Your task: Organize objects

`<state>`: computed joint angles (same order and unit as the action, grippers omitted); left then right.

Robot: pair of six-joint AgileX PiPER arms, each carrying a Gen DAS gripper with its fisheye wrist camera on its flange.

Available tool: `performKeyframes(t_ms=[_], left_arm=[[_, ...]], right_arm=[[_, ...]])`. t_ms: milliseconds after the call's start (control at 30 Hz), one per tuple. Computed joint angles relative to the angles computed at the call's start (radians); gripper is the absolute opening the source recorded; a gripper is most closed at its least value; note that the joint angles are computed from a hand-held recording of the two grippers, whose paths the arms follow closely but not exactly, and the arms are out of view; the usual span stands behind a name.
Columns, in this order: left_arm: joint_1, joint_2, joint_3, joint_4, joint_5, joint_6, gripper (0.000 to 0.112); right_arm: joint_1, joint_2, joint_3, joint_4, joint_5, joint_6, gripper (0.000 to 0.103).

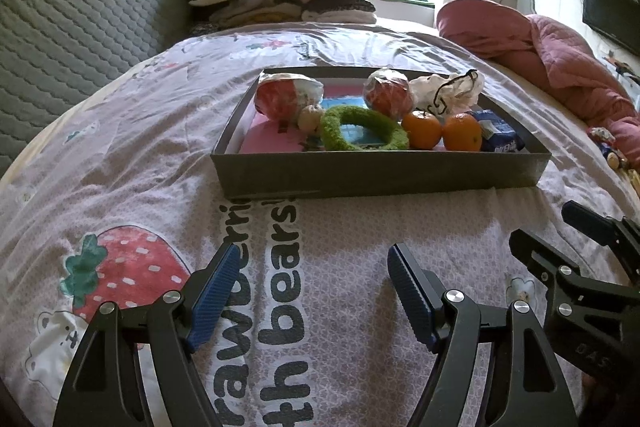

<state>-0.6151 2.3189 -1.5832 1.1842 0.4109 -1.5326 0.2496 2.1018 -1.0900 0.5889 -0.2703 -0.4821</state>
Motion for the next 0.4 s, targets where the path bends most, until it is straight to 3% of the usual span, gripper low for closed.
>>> performKeyframes(t_ms=[400], left_arm=[[-0.003,-0.006,0.016,0.056,-0.015,-0.046,0.077]], right_arm=[[-0.005,0.014,-0.018,0.021,0.024,-0.020,0.074]])
